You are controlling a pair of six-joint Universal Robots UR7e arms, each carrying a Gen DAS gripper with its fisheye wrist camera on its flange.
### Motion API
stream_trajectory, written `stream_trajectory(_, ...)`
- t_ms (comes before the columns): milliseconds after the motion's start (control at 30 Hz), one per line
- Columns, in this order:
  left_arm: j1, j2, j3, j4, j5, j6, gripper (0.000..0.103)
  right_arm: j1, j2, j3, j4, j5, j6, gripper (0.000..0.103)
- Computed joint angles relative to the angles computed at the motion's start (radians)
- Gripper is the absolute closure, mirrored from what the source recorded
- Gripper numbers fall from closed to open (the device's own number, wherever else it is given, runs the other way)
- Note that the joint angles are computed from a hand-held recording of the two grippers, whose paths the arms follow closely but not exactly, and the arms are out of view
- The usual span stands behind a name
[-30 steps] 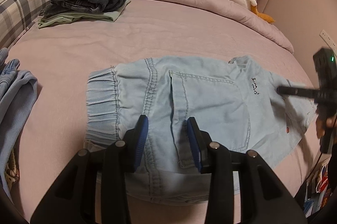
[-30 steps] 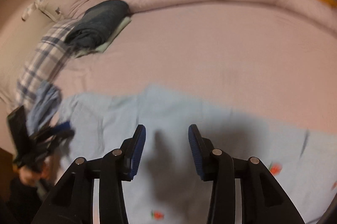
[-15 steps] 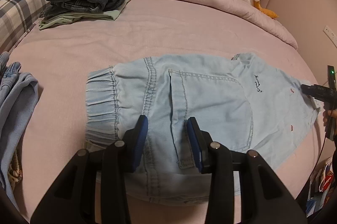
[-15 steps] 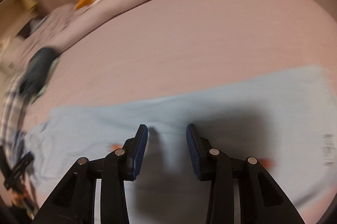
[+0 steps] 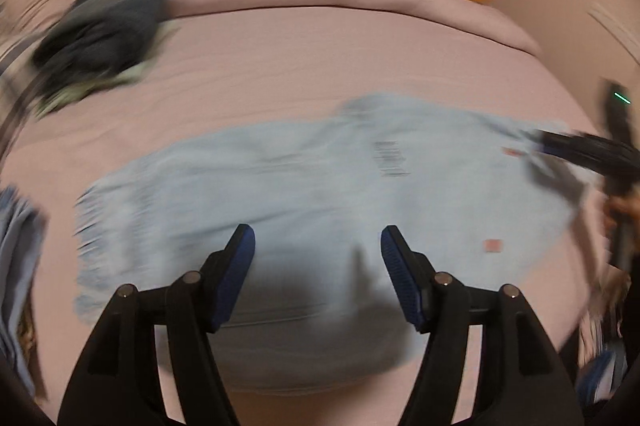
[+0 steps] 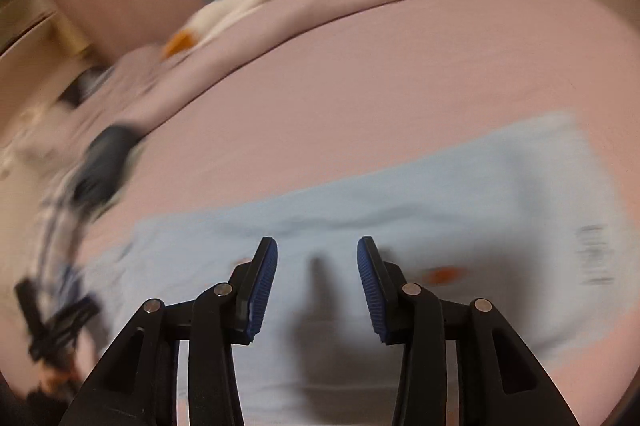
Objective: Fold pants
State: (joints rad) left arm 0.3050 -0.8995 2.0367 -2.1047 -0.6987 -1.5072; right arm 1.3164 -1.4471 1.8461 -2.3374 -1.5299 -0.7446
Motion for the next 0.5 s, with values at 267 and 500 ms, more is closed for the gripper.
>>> stream_trajectory(267,0.07,0.133,-0.096,-0.099,-0.123,0.196,0.035,0.044,0.14,-0.031,-0.178,-0.045,0.127,0.061)
stream_trajectory(500,0.101,0.175,-0.169,-0.126,-0.128,0.251,0.029,-0.006,0.019,0.039,-0.198,0.036,0.125,0.046)
